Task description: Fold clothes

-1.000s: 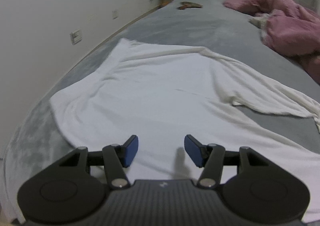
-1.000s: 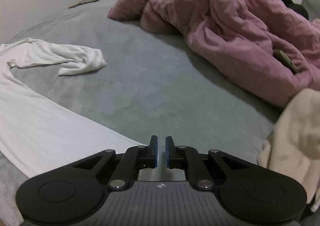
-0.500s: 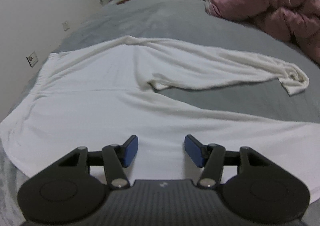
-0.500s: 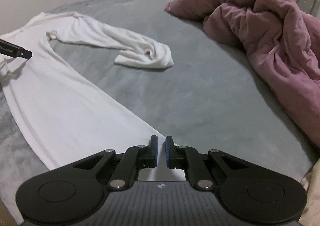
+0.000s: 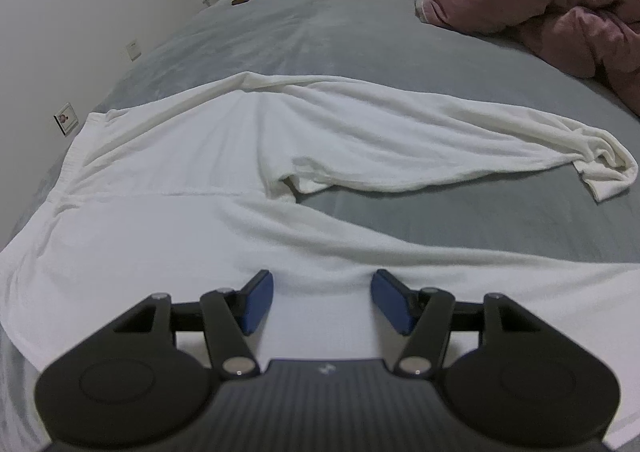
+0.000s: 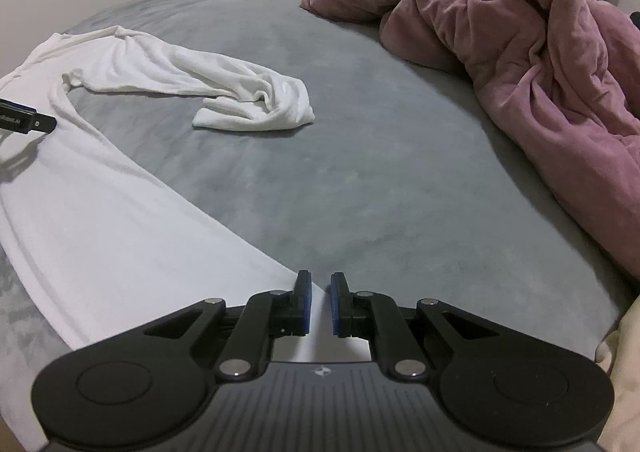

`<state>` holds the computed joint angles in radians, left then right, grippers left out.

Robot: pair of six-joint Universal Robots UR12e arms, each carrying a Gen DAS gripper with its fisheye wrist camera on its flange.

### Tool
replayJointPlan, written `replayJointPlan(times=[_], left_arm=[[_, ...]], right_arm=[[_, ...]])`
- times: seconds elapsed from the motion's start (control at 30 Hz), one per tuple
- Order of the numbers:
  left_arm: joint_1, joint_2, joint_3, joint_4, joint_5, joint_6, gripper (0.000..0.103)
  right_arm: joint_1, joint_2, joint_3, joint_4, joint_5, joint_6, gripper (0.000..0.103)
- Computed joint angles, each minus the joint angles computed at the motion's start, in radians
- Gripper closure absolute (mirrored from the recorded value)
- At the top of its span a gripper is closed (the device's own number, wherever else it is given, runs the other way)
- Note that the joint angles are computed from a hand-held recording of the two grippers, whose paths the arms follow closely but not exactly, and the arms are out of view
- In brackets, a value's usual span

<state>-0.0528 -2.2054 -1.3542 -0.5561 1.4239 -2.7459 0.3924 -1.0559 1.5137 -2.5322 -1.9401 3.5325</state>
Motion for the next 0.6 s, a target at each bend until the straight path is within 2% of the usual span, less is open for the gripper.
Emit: replayJointPlan(times=[0.23,0.4,0.6], left_arm=[[-0.008,-0.02,0.03,0.0,0.012,0.003,0.045],[-0.013,-0.033,0.049,-0.003,0.023,0.0,0.044],[-0.013,-0.046,0.068,0.002,0.024,-0.012,0.041]], right_arm=[[-0.008,0.01,-0.014,-0.016,0.009,0.01,0.093],[-0.009,0.019,-0.018,-0.063,0.05,-0.067,0.093],[-0.001,0.027,-0.028,-0.068,0.092,-0.171,0.092]])
